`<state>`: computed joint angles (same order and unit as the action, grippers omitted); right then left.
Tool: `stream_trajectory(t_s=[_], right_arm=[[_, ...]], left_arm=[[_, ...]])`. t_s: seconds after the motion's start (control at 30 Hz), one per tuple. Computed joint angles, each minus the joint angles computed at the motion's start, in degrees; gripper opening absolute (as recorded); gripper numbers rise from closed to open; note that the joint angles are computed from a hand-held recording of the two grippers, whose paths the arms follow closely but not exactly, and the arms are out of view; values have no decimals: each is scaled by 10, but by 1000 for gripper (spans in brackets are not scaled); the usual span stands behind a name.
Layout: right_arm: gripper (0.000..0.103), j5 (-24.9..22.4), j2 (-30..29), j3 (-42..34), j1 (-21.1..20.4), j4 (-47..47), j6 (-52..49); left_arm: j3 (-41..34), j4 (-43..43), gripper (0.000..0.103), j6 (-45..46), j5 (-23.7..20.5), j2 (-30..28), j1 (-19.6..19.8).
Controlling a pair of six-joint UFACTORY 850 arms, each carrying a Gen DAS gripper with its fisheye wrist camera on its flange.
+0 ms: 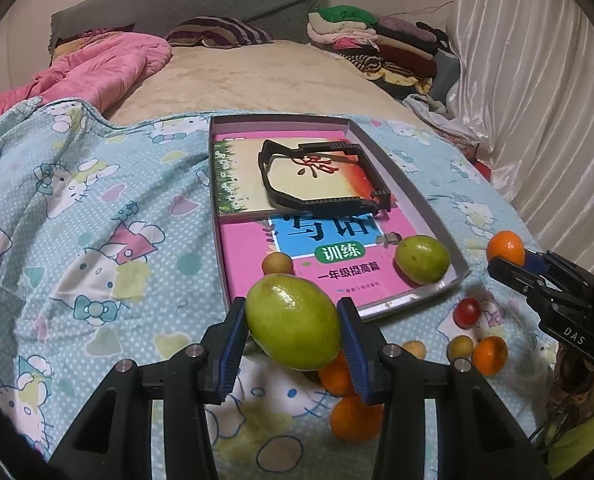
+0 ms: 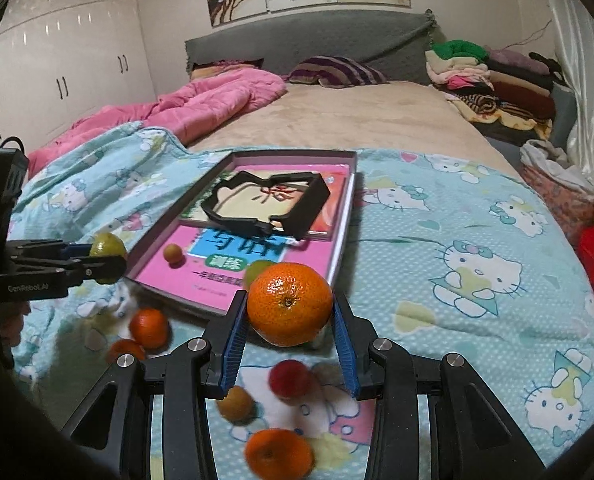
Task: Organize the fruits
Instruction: 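Carry the pear with the left tool while the right tool carries the orange to the tray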
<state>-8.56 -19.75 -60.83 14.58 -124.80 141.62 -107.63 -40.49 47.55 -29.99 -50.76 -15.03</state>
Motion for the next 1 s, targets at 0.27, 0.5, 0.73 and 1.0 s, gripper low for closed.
stream_trajectory(t_s=[0.27,0.5,0.73,1.0], right_arm=[[41,27,-29,-24,-9,44,-64],[41,33,-52,-47,-7,180,-221],[41,37,-67,-63,-10,229,-282],[42,39,-78,-74,-15,254,-310]], left_arm=[[-43,33,45,-39,-11,-31,-5],[-60,45,45,-53,-13,-43,-8],[-76,54,45,-66,-16,-56,-8],[-90,68,45,-83,-14,-69,-10]])
